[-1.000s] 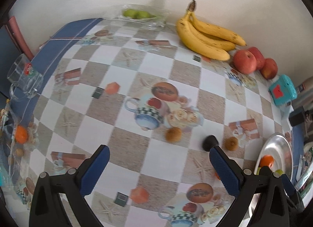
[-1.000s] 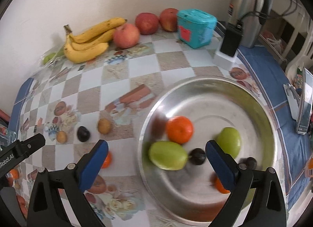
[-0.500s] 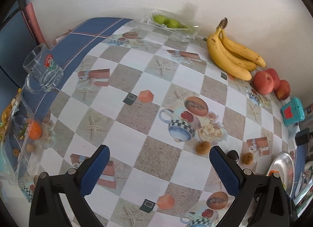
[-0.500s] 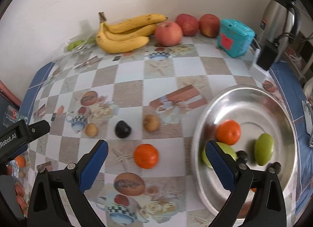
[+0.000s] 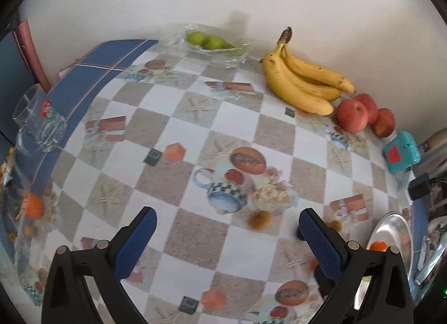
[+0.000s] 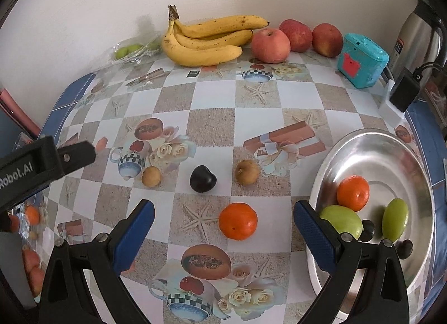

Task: Organize fruits
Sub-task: 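Grasp a tangerine with the right tool while the left approaches a brown kiwi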

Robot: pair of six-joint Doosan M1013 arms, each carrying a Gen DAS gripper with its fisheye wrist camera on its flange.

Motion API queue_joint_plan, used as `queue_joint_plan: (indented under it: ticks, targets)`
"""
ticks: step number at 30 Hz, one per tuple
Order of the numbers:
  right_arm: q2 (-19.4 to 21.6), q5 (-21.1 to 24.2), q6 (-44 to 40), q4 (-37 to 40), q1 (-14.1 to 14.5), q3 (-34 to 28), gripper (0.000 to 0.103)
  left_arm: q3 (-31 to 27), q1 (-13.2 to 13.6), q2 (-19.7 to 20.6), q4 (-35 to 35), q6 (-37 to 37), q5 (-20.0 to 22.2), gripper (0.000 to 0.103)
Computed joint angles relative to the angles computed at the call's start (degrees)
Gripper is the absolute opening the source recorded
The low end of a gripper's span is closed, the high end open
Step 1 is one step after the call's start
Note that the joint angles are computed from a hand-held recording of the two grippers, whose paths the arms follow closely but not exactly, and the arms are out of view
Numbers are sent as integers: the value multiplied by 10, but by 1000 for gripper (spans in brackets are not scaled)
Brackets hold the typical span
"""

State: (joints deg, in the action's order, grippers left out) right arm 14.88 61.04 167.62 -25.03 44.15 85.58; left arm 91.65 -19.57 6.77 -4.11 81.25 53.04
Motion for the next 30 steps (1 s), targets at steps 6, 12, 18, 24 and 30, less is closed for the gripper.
queue_joint_plan:
  ticks: [6,12,18,24,30]
  targets:
    - [-8,-29,14,21,-10,18,100,-4,-2,13,-35,36,10,103]
    - [-14,-42,25,24,-15,28,100,-2,-13,23,-13,45,-3,103]
    - [-17,-59,27,10,-14,33,100,1,-7,27,-38,70,-10,103]
    - [-9,-52,8,21,-13,29,100,-1,-9,34,-53,88,0,102]
    - [-1,-48,-13,52,-17,31,100,0,-11,44,-58,94,19,91]
